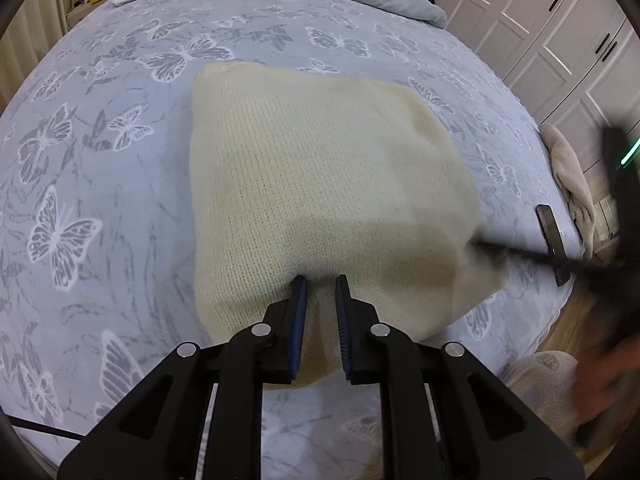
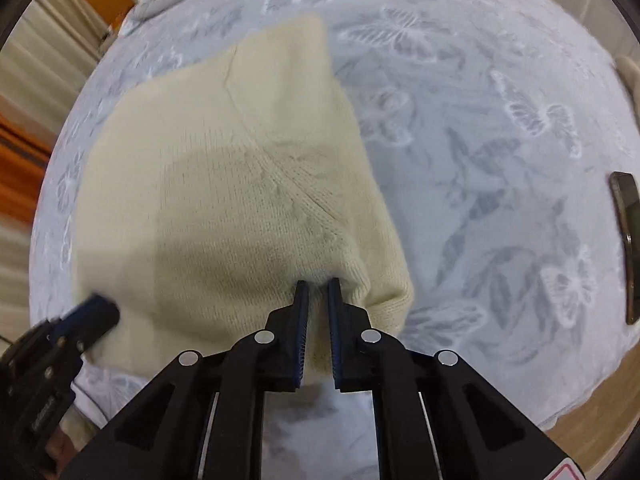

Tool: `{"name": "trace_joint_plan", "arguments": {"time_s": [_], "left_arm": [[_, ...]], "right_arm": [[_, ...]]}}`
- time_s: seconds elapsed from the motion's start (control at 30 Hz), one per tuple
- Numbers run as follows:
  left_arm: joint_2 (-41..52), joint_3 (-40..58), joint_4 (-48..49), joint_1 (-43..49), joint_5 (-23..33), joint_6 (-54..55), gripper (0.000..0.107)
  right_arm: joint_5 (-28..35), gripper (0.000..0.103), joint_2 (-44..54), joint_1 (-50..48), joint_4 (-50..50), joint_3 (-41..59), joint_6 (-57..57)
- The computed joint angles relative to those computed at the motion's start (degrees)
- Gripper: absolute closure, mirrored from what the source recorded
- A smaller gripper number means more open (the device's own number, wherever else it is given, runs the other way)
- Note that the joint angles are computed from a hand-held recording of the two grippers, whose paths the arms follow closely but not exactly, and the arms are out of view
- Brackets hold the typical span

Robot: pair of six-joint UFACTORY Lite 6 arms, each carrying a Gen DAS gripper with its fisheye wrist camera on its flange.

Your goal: Fold small clothes

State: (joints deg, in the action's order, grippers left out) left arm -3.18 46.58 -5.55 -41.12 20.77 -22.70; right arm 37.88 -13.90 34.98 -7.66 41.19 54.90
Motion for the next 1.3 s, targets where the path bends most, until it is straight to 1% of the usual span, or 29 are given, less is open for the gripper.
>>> {"name": "trace_joint_plan", "arguments": {"time_s": [0.03,0.07,0.1,0.13,0.17,0.2,0.23,0.27,0.3,0.33,0.37,0.4,0.47,0.5,0.53,0.6,0.63,0.7,0.73,0.83,0.87,0.93,1.07,1.1,1.13,1.17,1.2,1.23,1.3], "left_arm": [[0.5,0.59,-0.25,-0.48,0.62,-0.27,0.092],[0.42,1.28,1.91,-0.99,1.8,-2.49,0.092],[-0.01,2.06,4.83,-1.63,3.73,-5.5,0.092],[-1.62,2.3,5.36,-1.65,5.84,-6.16,0.092],[-4.96,1.23,4.02,-0.99,7.31,-5.41,0.09],[-7.71,-0.09,4.11,-0.39,8.42,-6.25,0.081],[-9.52,-1.36,4.45,0.14,9.03,-6.99,0.075],[-11.7,-3.54,3.84,1.72,9.68,-6.42,0.063],[-12.05,-5.22,0.97,4.21,9.95,-3.44,0.057],[-11.67,-8.0,-4.29,7.19,8.74,1.93,0.054],[-11.86,-9.99,-10.28,9.58,7.95,7.5,0.051],[-13.25,-12.19,-16.28,12.58,8.35,12.36,0.051],[-19.79,-15.49,-21.51,18.09,11.74,16.28,0.051],[-23.47,-16.55,-20.53,20.58,13.88,16.3,0.052],[-27.96,-17.28,-17.29,22.52,16.65,14.92,0.052],[-36.79,-18.66,-13.68,28.07,22.63,17.04,0.052],[-39.17,-18.99,-11.83,29.28,24.27,16.78,0.052],[-44.99,-19.47,-8.51,34.35,29.23,18.76,0.052],[-47.47,-19.62,-7.69,37.48,31.85,20.66,0.052],[-51.26,-19.83,-8.93,45.46,36.67,27.75,0.05],[-52.53,-20.27,-9.32,46.88,37.5,29.05,0.047],[-54.83,-21.04,-10.67,53.27,40.07,34.92,0.046],[-57.1,-21.15,-13.66,62.69,44.22,43.46,0.046],[-57.01,-21.14,-14.54,64.45,44.53,45.19,0.046],[-57.01,-21.1,-14.96,65.58,44.59,46.27,0.046],[-57.21,-21.18,-14.71,65.84,44.51,46.46,0.046],[-57.27,-21.33,-14.3,65.76,44.35,46.47,0.046],[-56.96,-21.69,-13.05,64.34,43.49,45.14,0.046],[-56.22,-22.14,-11.51,61.74,42.44,42.54,0.046]], "right_arm": [[1.59,0.094,-1.5,-0.11,1.08,1.1,-0.09],[4.04,0.094,-4.26,0.9,0.74,3.13,1.66],[5.6,0.094,-5.58,3.35,-1.91,4.69,4.65],[8.97,0.094,-6.35,6.43,-4.93,6.46,7.65],[10.39,0.094,-6.73,7.93,-5.58,6.38,8.6],[9.99,0.092,-6.41,8.61,-4.91,5.04,8.05],[8.41,0.095,-5.35,7.97,-3.01,3.25,5.65],[4.43,0.098,-1.92,6.53,1.0,0.03,2.34],[0.62,0.099,-0.06,5.74,3.66,-2.7,1.43],[-0.8,0.098,-0.6,6.06,3.92,-3.82,2.92],[0.18,0.094,-1.75,6.64,2.19,-3.05,5.62],[2.66,0.087,-3.32,8.68,0.81,-1.05,7.79],[6.27,0.087,-6.33,16.26,-4.18,3.66,14.0],[7.13,0.086,-5.71,20.35,-5.81,6.47,15.87],[6.25,0.086,-4.87,22.77,-5.63,7.87,15.93],[-0.82,0.085,-1.31,27.08,-1.86,9.07,13.42],[-5.08,0.078,2.26,29.22,-2.61,9.39,14.58],[-7.82,0.066,9.54,31.99,-8.84,11.59,21.32],[-8.52,0.065,12.16,32.24,-10.53,12.75,23.23],[-15.09,0.065,19.56,30.13,-15.73,14.52,28.32],[-15.27,0.065,21.21,29.96,-17.08,15.98,30.15],[-13.78,0.083,24.93,29.86,-20.54,19.87,34.22],[-7.4,0.085,27.35,32.36,-20.45,28.26,31.67],[-7.04,0.088,27.81,32.31,-18.73,29.7,29.15],[-7.39,0.094,29.05,32.27,-15.25,31.4,24.23],[-8.41,0.101,31.39,31.88,-10.57,33.1,18.23],[-9.42,0.102,34.97,31.89,-5.55,35.3,12.24],[-8.03,0.102,40.94,33.02,-2.94,39.37,8.05],[-0.34,0.101,50.02,34.6,-4.83,47.87,6.88]]}}
